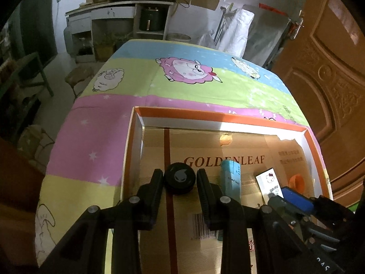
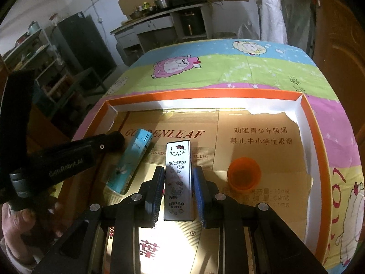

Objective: Organize rigid objects
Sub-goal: 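Lower the Hello Kitty box into the tray with the right gripper while the left holds the black cap, then open the right gripper to release the Hello Kitty box while the left releases the black cap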

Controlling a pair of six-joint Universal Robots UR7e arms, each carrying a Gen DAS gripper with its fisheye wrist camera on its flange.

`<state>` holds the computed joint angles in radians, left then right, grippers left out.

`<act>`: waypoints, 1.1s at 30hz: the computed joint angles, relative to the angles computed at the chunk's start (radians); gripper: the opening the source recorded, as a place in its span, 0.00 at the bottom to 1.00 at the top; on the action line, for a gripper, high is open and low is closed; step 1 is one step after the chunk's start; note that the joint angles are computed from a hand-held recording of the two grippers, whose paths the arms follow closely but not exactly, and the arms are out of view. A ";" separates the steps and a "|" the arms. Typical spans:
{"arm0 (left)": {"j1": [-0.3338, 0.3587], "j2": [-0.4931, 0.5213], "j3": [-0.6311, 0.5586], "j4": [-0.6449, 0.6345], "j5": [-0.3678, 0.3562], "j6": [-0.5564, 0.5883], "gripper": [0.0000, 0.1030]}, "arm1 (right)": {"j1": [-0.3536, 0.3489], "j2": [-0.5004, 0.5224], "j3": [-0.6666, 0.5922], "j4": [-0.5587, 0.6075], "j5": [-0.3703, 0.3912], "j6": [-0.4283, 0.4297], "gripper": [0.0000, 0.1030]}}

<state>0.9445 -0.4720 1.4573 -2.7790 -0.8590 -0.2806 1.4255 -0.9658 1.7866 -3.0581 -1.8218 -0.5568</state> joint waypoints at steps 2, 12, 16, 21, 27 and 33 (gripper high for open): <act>-0.002 0.001 0.001 -0.002 0.005 0.002 0.30 | 0.001 -0.001 0.007 -0.009 0.001 0.001 0.27; -0.018 -0.006 0.021 -0.040 0.035 0.041 0.45 | 0.010 -0.034 0.069 -0.106 -0.001 -0.023 0.39; -0.037 -0.023 0.062 -0.100 0.059 0.070 0.45 | 0.010 -0.065 0.113 -0.132 0.009 -0.016 0.39; -0.075 -0.050 0.122 -0.155 0.084 0.099 0.45 | 0.008 -0.112 0.181 -0.160 0.019 -0.005 0.40; -0.119 -0.084 0.199 -0.232 0.103 0.112 0.45 | 0.016 -0.158 0.251 -0.208 0.010 -0.004 0.40; -0.153 -0.134 0.277 -0.277 0.094 0.093 0.45 | 0.025 -0.195 0.301 -0.235 0.005 -0.004 0.40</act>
<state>0.7915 -0.6063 1.7345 -3.0560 -0.7651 -0.1874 1.4509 -1.1606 2.0876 -3.2928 -1.8165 -0.5607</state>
